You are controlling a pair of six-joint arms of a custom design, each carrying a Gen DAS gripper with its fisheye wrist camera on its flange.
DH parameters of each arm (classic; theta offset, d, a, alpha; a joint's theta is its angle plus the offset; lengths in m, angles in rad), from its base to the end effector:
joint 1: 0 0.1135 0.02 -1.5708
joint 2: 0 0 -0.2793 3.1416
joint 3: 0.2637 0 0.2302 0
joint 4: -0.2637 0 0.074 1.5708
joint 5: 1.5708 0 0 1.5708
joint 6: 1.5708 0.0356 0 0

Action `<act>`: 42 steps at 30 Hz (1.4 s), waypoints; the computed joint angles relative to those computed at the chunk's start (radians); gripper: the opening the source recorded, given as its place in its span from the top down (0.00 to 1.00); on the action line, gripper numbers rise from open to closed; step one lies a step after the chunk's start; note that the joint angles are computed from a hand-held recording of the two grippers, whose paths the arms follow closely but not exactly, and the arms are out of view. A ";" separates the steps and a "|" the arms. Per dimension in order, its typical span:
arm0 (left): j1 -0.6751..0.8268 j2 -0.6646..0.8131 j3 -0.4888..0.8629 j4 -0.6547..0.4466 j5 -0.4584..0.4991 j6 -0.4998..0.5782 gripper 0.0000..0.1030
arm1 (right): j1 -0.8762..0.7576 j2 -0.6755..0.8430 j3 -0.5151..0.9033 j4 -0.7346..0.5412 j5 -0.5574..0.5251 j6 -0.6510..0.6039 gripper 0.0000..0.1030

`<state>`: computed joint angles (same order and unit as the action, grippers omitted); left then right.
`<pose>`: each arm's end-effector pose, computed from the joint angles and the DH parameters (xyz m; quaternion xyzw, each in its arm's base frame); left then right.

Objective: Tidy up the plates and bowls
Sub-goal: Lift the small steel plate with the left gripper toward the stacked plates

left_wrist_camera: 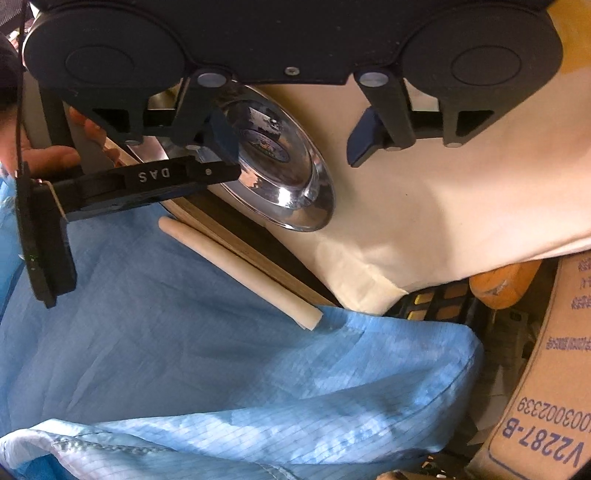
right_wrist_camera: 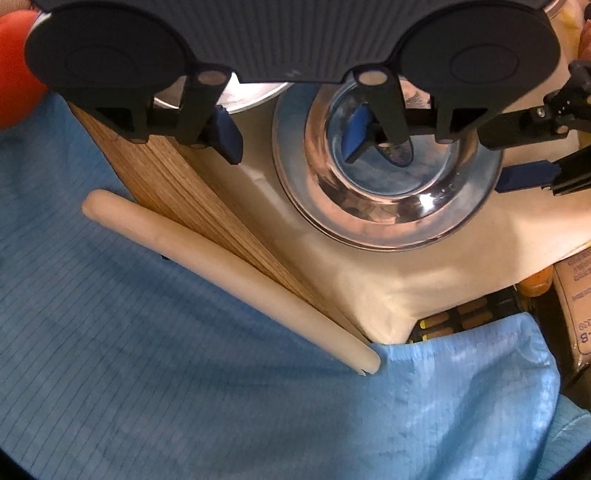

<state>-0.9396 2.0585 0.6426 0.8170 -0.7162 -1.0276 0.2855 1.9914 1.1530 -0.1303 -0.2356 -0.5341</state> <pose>0.2123 -0.2508 0.0931 -0.2000 0.8201 -0.1925 0.5003 0.3707 0.1175 0.1538 -0.4098 0.8560 0.0749 0.3061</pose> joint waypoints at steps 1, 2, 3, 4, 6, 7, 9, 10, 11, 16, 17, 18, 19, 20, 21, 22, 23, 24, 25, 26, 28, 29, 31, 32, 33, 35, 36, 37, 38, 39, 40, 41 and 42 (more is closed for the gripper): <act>0.002 0.001 0.000 0.003 0.007 0.003 0.42 | 0.001 0.004 0.005 -0.004 0.002 0.001 0.42; 0.003 0.002 0.000 0.004 0.012 0.005 0.44 | 0.001 0.009 0.016 -0.013 0.003 0.001 0.44; 0.003 0.002 -0.001 0.007 0.016 0.005 0.46 | 0.003 0.010 0.020 -0.018 0.005 0.003 0.45; 0.004 0.003 -0.001 0.010 0.018 0.006 0.47 | 0.005 0.017 0.029 -0.024 0.006 0.003 0.45; 0.008 0.005 -0.001 0.013 0.031 0.007 0.52 | 0.004 0.027 0.044 -0.039 0.003 0.005 0.46; 0.011 0.005 0.000 0.014 0.042 0.008 0.53 | 0.000 0.030 0.051 -0.048 -0.003 0.003 0.46; 0.012 0.004 0.003 0.005 0.056 0.007 0.58 | -0.005 0.038 0.066 -0.065 -0.011 0.009 0.49; 0.014 0.004 0.005 0.001 0.064 0.007 0.59 | -0.003 0.047 0.079 -0.074 -0.010 0.014 0.53; 0.015 0.003 0.006 -0.005 0.070 0.006 0.62 | -0.002 0.051 0.087 -0.079 -0.008 0.017 0.57; 0.017 -0.001 0.014 -0.041 0.070 -0.018 0.76 | -0.003 0.051 0.087 -0.081 -0.005 0.024 0.72; 0.017 -0.002 0.014 -0.045 0.068 -0.024 0.78 | -0.003 0.049 0.083 -0.080 -0.009 0.030 0.74; 0.017 -0.002 0.013 -0.046 0.068 -0.028 0.80 | -0.004 0.048 0.083 -0.079 -0.009 0.035 0.74; 0.018 -0.003 0.015 -0.051 0.065 -0.032 0.81 | -0.004 0.050 0.084 -0.079 -0.010 0.039 0.74; 0.018 -0.003 0.014 -0.054 0.061 -0.037 0.84 | -0.005 0.051 0.086 -0.080 -0.013 0.043 0.74; 0.017 -0.004 0.014 -0.056 0.058 -0.041 0.83 | -0.008 0.053 0.090 -0.083 -0.018 0.049 0.74; 0.015 -0.005 0.015 -0.061 0.051 -0.046 0.83 | -0.014 0.051 0.091 -0.089 -0.027 0.054 0.75; 0.013 -0.005 0.014 -0.063 0.040 -0.054 0.84 | -0.019 0.053 0.097 -0.095 -0.038 0.062 0.76; 0.008 -0.006 0.014 -0.067 0.026 -0.065 0.85 | -0.024 0.056 0.104 -0.104 -0.053 0.072 0.76; 0.005 -0.006 0.010 -0.066 0.013 -0.077 0.85 | -0.029 0.057 0.107 -0.111 -0.065 0.078 0.77; 0.001 -0.007 0.004 -0.062 0.000 -0.091 0.86 | -0.032 0.058 0.109 -0.116 -0.075 0.084 0.77; -0.002 -0.009 -0.003 -0.061 -0.018 -0.117 0.87 | -0.037 0.056 0.108 -0.120 -0.092 0.102 0.78; -0.004 -0.010 -0.009 -0.056 -0.025 -0.131 0.88 | -0.040 0.053 0.105 -0.121 -0.099 0.111 0.78; -0.002 -0.015 -0.018 -0.052 -0.028 -0.151 0.89 | -0.042 0.045 0.100 -0.123 -0.106 0.132 0.79; 0.001 -0.021 -0.021 -0.058 -0.022 -0.163 0.89 | -0.044 0.039 0.092 -0.115 -0.109 0.141 0.80; 0.004 -0.029 -0.029 -0.058 -0.016 -0.173 0.89 | -0.046 0.032 0.083 -0.107 -0.115 0.152 0.80; 0.002 -0.045 -0.041 -0.061 -0.018 -0.192 0.89 | -0.059 0.012 0.068 -0.098 -0.134 0.163 0.84; -0.004 -0.051 -0.046 -0.061 -0.027 -0.199 0.89 | -0.066 -0.001 0.059 -0.094 -0.148 0.170 0.85; -0.010 -0.060 -0.050 -0.064 -0.038 -0.204 0.89 | -0.072 -0.014 0.049 -0.088 -0.159 0.174 0.86; -0.017 -0.069 -0.047 -0.078 -0.052 -0.206 0.89 | -0.074 -0.027 0.040 -0.079 -0.166 0.177 0.86; -0.024 -0.077 -0.045 -0.089 -0.066 -0.209 0.89 | -0.077 -0.041 0.031 -0.076 -0.172 0.174 0.86; -0.033 -0.083 -0.038 -0.106 -0.083 -0.209 0.89 | -0.079 -0.053 0.021 -0.072 -0.175 0.176 0.86; -0.040 -0.091 -0.030 -0.129 -0.095 -0.210 0.89 | -0.082 -0.062 0.015 -0.074 -0.179 0.175 0.86; -0.049 -0.099 -0.031 -0.137 -0.106 -0.211 0.89 | -0.087 -0.074 0.005 -0.074 -0.185 0.173 0.86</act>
